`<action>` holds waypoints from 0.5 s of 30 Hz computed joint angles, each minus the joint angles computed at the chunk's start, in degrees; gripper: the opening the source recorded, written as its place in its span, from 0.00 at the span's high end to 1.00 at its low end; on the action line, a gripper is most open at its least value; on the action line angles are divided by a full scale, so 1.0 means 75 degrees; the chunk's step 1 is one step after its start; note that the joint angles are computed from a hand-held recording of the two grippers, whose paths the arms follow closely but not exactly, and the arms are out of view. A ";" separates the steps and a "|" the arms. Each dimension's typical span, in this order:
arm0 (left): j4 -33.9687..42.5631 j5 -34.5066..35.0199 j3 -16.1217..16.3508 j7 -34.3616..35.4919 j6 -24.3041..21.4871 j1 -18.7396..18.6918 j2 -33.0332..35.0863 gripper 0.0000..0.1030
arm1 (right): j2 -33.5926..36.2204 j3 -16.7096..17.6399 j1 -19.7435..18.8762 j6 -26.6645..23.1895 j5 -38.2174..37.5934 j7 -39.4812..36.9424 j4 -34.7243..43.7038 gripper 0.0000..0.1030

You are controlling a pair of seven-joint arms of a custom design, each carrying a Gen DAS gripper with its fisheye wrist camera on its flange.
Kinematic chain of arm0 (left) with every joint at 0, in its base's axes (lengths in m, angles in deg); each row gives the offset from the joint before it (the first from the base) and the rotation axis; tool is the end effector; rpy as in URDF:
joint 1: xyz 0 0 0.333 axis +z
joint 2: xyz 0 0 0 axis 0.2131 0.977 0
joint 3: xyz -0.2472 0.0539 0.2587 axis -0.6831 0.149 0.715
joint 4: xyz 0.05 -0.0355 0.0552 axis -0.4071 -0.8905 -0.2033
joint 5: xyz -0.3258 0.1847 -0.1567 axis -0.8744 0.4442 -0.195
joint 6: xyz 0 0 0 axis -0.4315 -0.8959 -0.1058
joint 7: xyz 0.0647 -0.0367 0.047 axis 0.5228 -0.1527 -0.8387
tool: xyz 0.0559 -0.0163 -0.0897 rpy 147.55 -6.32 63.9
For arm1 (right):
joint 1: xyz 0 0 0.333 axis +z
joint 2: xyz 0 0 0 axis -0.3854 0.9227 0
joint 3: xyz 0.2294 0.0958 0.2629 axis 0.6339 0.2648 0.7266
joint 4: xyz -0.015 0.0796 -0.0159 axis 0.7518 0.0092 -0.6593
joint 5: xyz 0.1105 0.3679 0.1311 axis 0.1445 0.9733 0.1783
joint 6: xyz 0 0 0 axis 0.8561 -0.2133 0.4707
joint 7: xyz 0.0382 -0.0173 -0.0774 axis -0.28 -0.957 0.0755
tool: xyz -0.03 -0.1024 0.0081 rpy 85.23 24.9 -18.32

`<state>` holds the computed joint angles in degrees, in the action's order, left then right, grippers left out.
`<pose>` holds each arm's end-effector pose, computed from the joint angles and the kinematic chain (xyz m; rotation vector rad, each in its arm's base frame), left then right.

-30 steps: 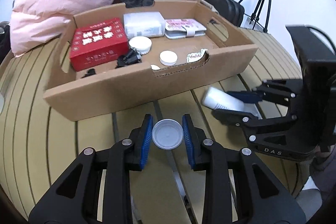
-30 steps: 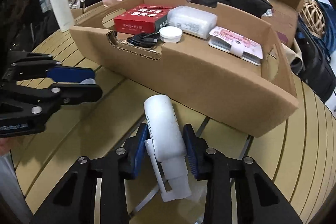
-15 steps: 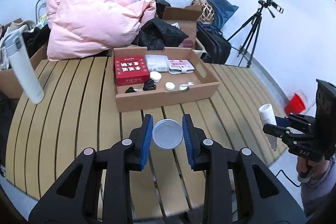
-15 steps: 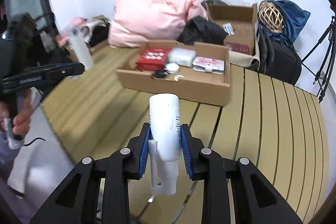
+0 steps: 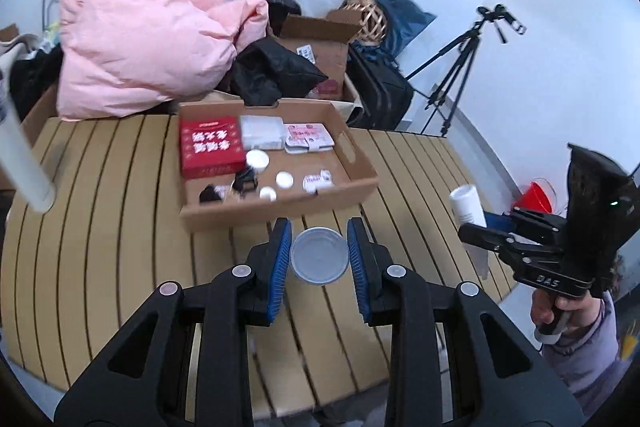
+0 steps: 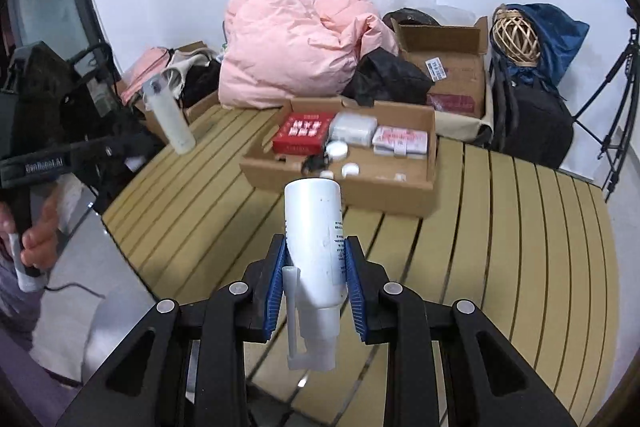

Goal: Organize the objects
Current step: 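Carry the lid and spray bottle into the tray and open both grippers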

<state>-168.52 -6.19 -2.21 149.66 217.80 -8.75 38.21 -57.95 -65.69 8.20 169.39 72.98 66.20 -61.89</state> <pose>0.4430 -0.3880 0.6687 -1.7652 2.1315 -1.1131 0.4085 0.3382 0.6375 -2.0190 1.2937 -0.3200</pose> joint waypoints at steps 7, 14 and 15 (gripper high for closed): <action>0.3654 0.0766 0.0483 -0.0479 -0.1504 -0.0560 0.3206 0.76 | 0.2463 -0.0265 -0.0511 -0.1309 0.1083 -0.0866 0.2975 0.70; 0.6691 0.0296 0.1007 -0.0501 -0.2782 -0.1132 0.5926 0.76 | 0.5134 -0.0235 -0.0823 -0.3159 -0.0254 0.0510 0.5863 0.70; 0.6809 0.0274 0.1033 -0.0380 -0.2788 -0.1158 0.6059 0.76 | 0.5386 -0.0233 -0.0861 -0.3338 -0.0278 0.0637 0.6080 0.70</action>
<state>-117.45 -4.13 5.54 146.81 196.89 -17.43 83.65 -17.55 -67.43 1.74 144.36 70.89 70.98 -16.29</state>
